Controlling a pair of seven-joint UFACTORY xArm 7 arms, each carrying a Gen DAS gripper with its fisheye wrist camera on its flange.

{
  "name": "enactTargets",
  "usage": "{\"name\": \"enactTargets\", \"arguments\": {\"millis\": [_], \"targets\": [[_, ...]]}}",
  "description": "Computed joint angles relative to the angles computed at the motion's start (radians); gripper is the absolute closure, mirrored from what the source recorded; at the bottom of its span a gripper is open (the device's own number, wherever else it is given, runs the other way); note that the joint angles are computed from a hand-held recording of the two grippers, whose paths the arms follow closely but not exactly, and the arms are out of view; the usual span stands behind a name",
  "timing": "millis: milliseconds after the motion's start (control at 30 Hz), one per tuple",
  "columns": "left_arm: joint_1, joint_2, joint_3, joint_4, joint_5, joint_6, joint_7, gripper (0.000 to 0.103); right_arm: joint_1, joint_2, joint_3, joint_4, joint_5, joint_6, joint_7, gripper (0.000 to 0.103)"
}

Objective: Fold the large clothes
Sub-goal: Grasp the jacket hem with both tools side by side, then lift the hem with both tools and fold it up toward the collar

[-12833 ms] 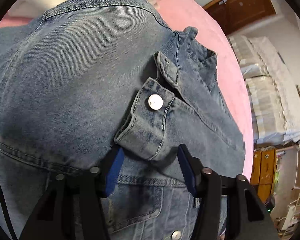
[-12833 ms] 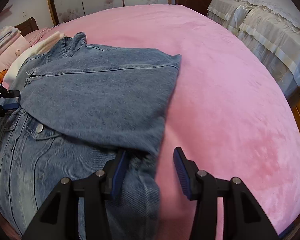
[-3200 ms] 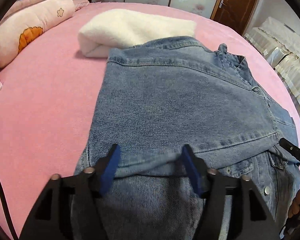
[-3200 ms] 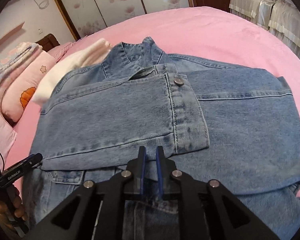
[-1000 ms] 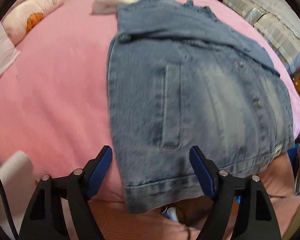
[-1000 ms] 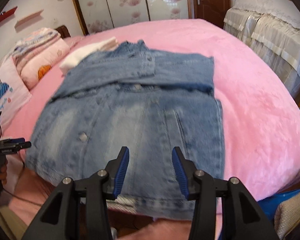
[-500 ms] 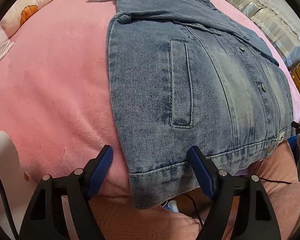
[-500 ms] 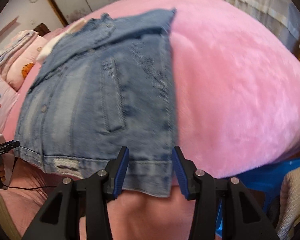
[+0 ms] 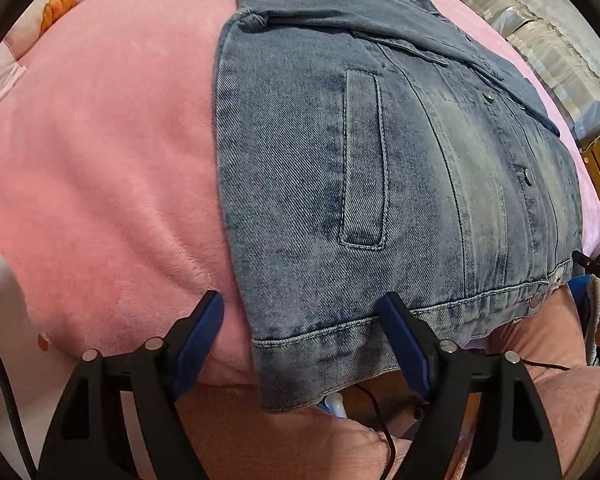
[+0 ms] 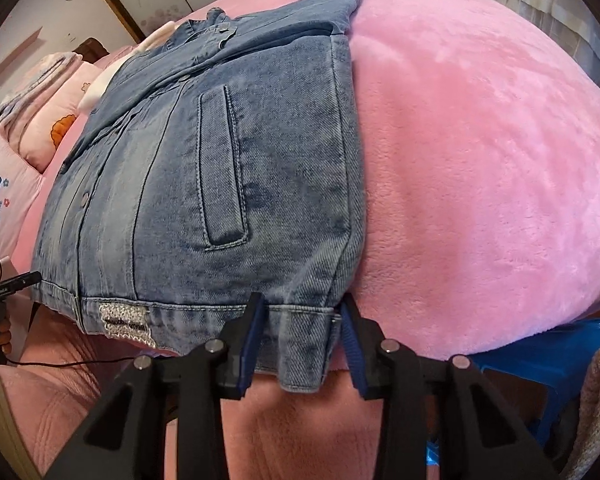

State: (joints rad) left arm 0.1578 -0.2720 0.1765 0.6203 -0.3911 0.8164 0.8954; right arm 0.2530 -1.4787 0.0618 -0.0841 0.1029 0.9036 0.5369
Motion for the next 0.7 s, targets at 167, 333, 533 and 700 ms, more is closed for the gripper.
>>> {"name": "enactTargets", "arguments": {"millis": [167, 333, 533, 700], "targets": [[-0.012, 0.04, -0.02, 0.017, 0.005, 0.001, -0.006, 0.008, -0.02, -0.028, -0.03, -0.026, 0.017, -0.007, -0.004, 0.062], [-0.035, 0.038, -0.051, -0.011, 0.015, -0.066, -0.047, 0.011, -0.011, 0.045, -0.014, -0.004, 0.013, -0.041, -0.007, 0.064], [-0.074, -0.048, -0.067, -0.025, 0.051, -0.058, -0.083, 0.087, 0.032, 0.201, 0.065, 0.087, -0.03, -0.063, 0.013, 0.079], [-0.085, -0.012, 0.051, 0.154, -0.217, 0.254, -0.046, 0.094, 0.041, 0.132, 0.054, 0.141, -0.052, 0.001, -0.006, 0.082]]}}
